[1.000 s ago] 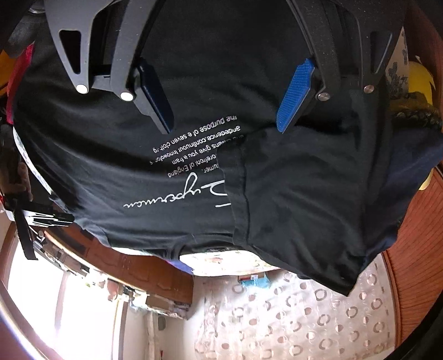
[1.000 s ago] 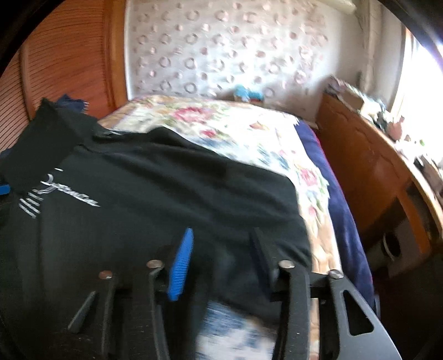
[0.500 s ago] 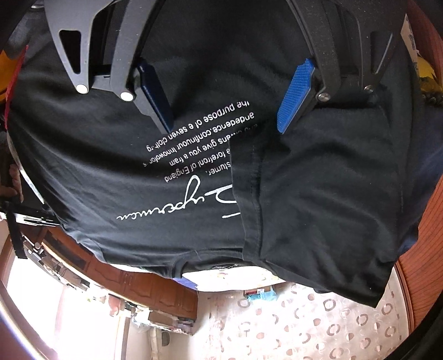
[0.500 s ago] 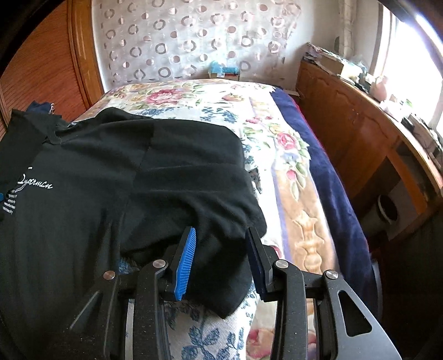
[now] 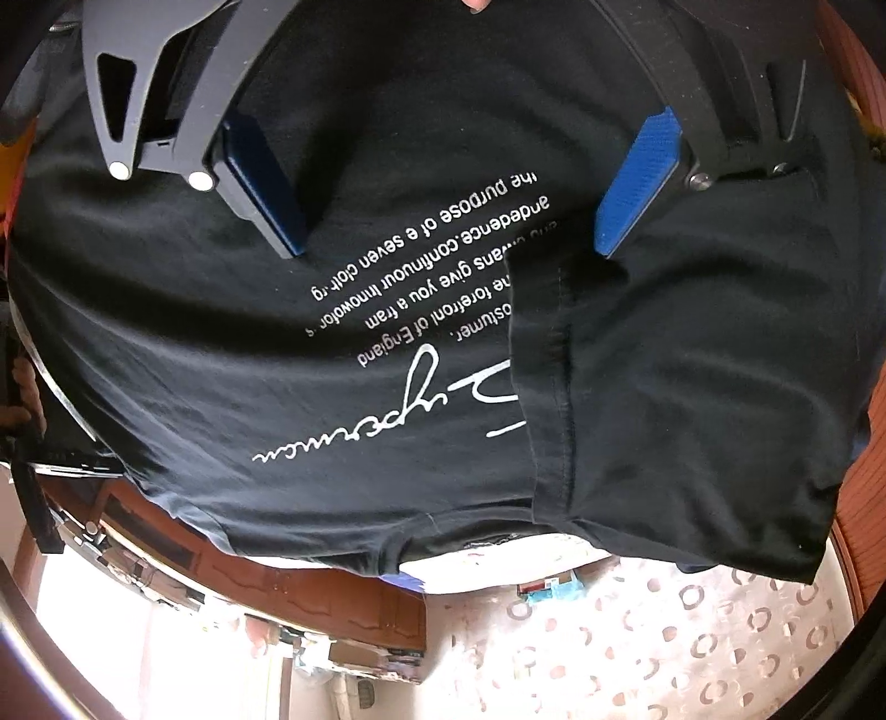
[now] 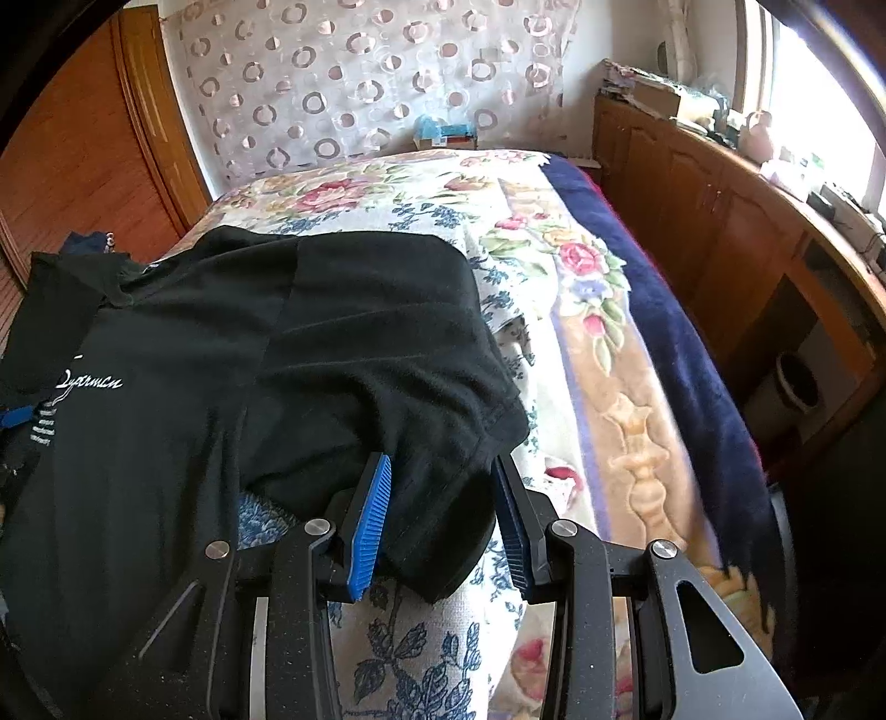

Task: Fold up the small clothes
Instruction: 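Move the right gripper to the shirt's other side and grasp it, then fold the grasped side toward the center and open the right gripper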

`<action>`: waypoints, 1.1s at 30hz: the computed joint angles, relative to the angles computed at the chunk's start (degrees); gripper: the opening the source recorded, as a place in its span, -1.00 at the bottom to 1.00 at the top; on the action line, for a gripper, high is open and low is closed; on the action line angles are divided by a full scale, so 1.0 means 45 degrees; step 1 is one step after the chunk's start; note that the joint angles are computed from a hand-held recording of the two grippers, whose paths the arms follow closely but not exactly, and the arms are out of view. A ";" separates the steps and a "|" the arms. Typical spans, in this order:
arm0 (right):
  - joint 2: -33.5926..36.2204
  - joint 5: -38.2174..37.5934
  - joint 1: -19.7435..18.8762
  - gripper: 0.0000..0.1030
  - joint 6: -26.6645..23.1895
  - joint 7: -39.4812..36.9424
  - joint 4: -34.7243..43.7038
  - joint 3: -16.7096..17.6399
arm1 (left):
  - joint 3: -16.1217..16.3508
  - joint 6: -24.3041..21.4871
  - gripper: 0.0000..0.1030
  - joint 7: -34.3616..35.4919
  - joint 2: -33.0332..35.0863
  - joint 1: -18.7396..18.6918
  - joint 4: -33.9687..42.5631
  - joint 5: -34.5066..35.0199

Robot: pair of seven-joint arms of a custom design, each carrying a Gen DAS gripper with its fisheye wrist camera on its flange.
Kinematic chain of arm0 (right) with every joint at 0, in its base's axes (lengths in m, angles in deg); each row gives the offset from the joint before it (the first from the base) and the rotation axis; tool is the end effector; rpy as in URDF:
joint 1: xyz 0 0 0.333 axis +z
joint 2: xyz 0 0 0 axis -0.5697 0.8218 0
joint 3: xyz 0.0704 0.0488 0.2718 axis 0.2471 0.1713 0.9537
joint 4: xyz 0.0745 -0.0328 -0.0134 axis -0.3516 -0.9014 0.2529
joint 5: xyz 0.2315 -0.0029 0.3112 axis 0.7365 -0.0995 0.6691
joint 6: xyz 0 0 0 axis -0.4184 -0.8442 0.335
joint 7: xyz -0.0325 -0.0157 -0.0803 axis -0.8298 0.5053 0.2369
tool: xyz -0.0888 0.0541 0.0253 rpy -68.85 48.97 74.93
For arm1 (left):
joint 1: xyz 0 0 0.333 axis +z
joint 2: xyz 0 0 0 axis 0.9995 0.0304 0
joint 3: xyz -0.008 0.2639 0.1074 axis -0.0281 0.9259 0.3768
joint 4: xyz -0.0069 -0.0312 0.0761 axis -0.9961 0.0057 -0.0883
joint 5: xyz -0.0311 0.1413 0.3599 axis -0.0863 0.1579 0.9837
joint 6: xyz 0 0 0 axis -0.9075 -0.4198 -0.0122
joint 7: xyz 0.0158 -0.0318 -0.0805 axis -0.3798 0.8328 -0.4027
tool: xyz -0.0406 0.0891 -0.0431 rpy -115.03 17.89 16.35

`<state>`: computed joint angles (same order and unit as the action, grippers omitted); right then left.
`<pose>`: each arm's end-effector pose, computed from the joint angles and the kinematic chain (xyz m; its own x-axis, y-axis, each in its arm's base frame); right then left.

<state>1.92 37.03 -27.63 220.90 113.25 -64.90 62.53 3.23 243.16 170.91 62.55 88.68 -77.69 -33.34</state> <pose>0.6638 0.1141 0.4201 0.4013 -0.9138 -0.0634 -0.6783 -0.2499 -0.6910 0.5290 -0.0087 0.4010 -0.1016 -0.9947 -0.0149 -0.8078 0.0912 -0.5823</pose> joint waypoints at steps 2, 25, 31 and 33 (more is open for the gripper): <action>-0.0019 0.0210 -0.0119 -0.25 -0.0201 -0.0176 0.0010 0.0099 | -0.0019 0.0009 0.99 -0.0043 0.0028 0.0009 0.0025 0.0036; -0.0885 0.3101 -0.0927 -0.92 0.2050 -0.4603 -0.1199 0.1962 | -0.0425 0.1707 0.99 -0.3604 -0.0709 0.0708 -0.0795 0.3311; -0.1200 0.5934 -0.0695 -0.92 0.1781 -0.7478 -0.1144 0.2589 | 0.0518 0.2800 0.99 -0.4371 -0.1720 -0.0237 -0.1583 0.3483; -0.1334 0.6655 -0.0518 -0.92 0.1492 -0.8335 -0.1249 0.2652 | 0.1303 0.2953 0.99 -0.3778 -0.2083 -0.1197 -0.1849 0.2737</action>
<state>-4.08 66.97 -29.96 227.61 75.75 -70.52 74.47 9.09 256.45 153.91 53.18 83.29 -86.01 -21.03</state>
